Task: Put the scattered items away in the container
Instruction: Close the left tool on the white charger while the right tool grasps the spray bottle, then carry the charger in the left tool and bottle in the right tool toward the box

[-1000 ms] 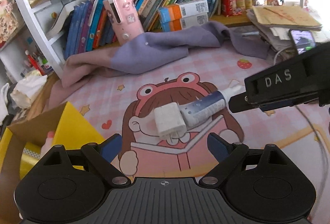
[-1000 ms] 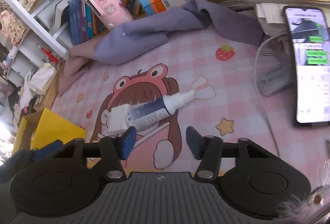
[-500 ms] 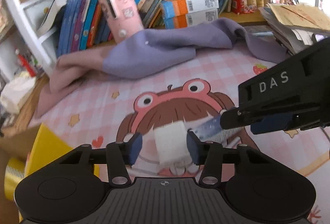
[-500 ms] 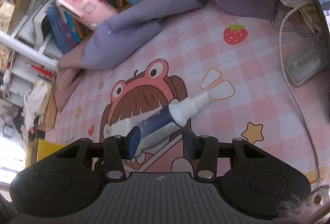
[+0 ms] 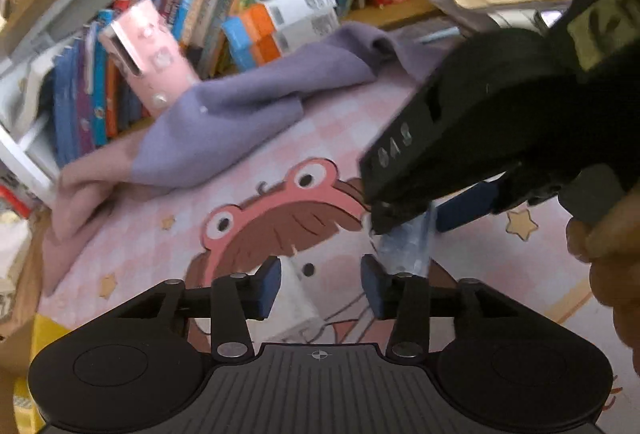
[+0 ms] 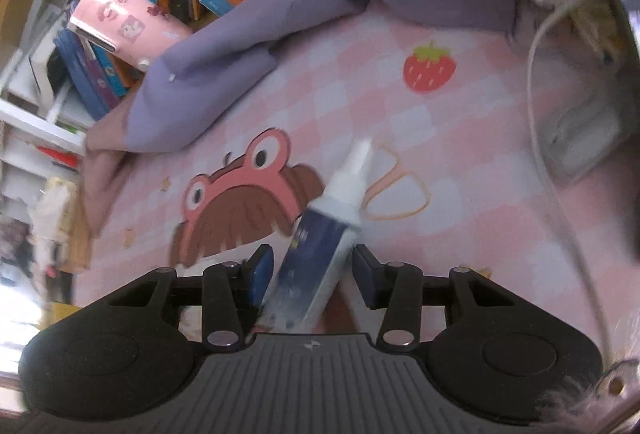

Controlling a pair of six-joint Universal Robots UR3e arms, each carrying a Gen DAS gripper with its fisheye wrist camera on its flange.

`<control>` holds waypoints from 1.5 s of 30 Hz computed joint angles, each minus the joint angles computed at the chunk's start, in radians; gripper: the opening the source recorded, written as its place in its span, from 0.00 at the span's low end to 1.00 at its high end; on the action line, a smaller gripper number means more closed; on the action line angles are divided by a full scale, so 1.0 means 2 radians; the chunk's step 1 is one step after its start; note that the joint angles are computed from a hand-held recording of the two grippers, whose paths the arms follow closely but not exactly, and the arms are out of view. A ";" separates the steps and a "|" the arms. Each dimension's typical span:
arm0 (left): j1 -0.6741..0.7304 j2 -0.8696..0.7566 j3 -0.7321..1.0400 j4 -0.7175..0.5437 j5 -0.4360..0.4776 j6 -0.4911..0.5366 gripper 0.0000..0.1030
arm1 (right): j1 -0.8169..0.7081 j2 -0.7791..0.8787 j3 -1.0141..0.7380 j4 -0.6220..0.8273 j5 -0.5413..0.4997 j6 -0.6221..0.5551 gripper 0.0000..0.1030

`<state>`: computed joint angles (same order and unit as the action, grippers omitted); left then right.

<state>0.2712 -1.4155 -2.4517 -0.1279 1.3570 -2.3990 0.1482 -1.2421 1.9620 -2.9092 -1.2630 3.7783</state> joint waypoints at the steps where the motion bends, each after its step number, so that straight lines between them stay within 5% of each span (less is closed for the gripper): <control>1: -0.004 -0.009 0.000 0.013 0.015 -0.011 0.51 | 0.005 0.002 -0.005 0.002 -0.012 -0.015 0.41; 5: -0.005 -0.047 0.020 0.023 0.053 -0.043 0.52 | 0.033 0.020 -0.017 -0.025 -0.060 -0.090 0.41; 15: 0.028 -0.088 0.051 -0.010 0.023 -0.096 0.54 | 0.100 0.076 -0.048 -0.088 -0.162 -0.235 0.36; 25: 0.057 -0.065 0.041 -0.041 -0.023 -0.067 0.42 | 0.091 0.080 -0.028 -0.105 -0.155 -0.248 0.30; 45: 0.146 0.134 0.022 -0.269 -0.109 -0.031 0.42 | 0.069 -0.035 0.073 -0.116 -0.094 -0.251 0.30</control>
<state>0.5629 -1.1469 -2.4080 -0.6668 1.1385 -2.4613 0.2854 -1.3130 2.1081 -3.1406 -1.4519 3.2771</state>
